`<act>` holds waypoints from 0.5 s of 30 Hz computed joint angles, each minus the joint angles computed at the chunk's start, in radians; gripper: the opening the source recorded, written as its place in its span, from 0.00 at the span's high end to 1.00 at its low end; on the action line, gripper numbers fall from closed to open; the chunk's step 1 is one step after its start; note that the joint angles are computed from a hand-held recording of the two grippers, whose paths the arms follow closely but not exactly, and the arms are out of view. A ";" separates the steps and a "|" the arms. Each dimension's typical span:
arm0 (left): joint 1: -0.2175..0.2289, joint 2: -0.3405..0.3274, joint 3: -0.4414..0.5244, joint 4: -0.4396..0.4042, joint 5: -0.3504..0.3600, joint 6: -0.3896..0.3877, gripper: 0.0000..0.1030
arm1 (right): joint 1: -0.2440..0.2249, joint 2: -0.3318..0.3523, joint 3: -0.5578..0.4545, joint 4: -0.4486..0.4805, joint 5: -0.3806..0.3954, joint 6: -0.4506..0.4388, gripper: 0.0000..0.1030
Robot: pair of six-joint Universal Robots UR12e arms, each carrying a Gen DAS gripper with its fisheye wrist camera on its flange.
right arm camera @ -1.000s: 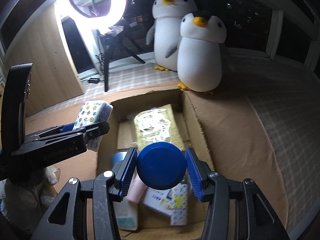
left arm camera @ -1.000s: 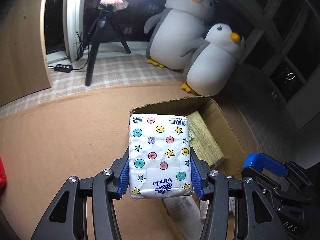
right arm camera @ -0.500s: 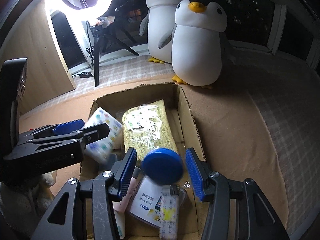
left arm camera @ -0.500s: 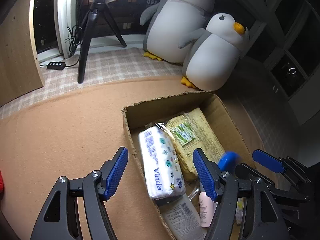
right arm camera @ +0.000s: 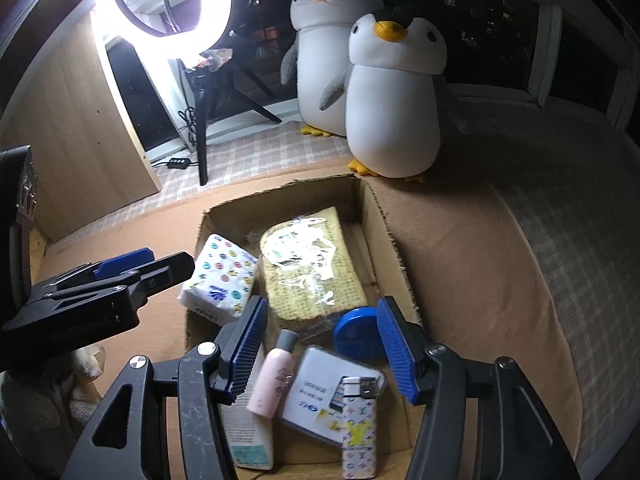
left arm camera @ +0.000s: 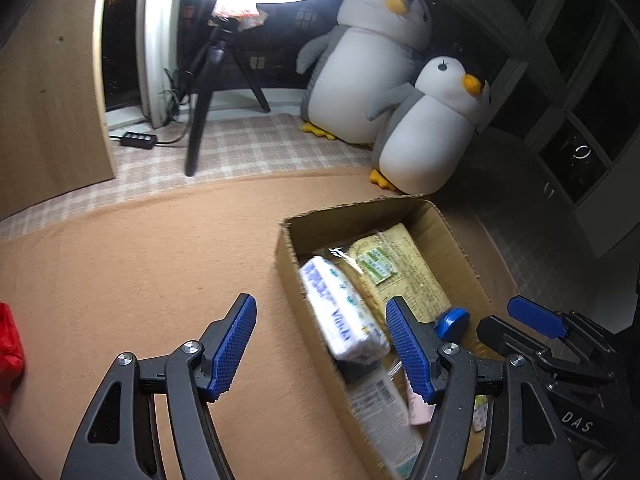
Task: Organize objects
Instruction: 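Open both grippers to drop the tissue pack and blue tin into the box, then move both grippers toward the red bag on the mat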
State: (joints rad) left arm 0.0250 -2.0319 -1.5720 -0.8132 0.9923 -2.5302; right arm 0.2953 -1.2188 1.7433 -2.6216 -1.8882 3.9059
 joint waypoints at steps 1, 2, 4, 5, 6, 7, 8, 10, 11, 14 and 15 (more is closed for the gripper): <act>0.007 0.005 -0.004 0.007 -0.001 0.001 0.31 | 0.003 0.001 -0.003 -0.001 0.000 0.000 0.48; 0.012 0.009 -0.008 0.010 -0.002 0.002 0.31 | 0.005 0.002 -0.007 -0.003 0.001 0.000 0.48; 0.029 0.018 -0.016 0.023 -0.005 0.005 0.31 | 0.013 0.006 -0.017 -0.006 0.000 -0.002 0.48; 0.034 0.021 -0.017 0.026 -0.006 0.007 0.31 | 0.017 0.008 -0.022 -0.006 -0.002 -0.003 0.48; 0.042 0.025 -0.020 0.031 -0.007 0.009 0.31 | 0.022 0.011 -0.031 -0.006 -0.004 -0.006 0.47; 0.051 0.030 -0.024 0.038 -0.008 0.014 0.31 | 0.026 0.015 -0.038 -0.006 -0.004 -0.008 0.45; 0.058 0.034 -0.026 0.041 -0.009 0.018 0.31 | 0.030 0.018 -0.045 -0.006 -0.005 -0.010 0.44; 0.076 0.040 -0.029 0.044 -0.011 0.026 0.31 | 0.040 0.029 -0.064 -0.004 -0.005 -0.016 0.42; 0.085 0.044 -0.031 0.045 -0.012 0.027 0.31 | 0.043 0.035 -0.074 -0.003 -0.001 -0.018 0.42; 0.118 0.049 -0.030 0.035 -0.020 0.037 0.28 | 0.052 0.057 -0.106 -0.005 0.026 -0.025 0.41; 0.126 0.050 -0.030 0.031 -0.022 0.040 0.27 | 0.056 0.067 -0.119 -0.009 0.041 -0.027 0.41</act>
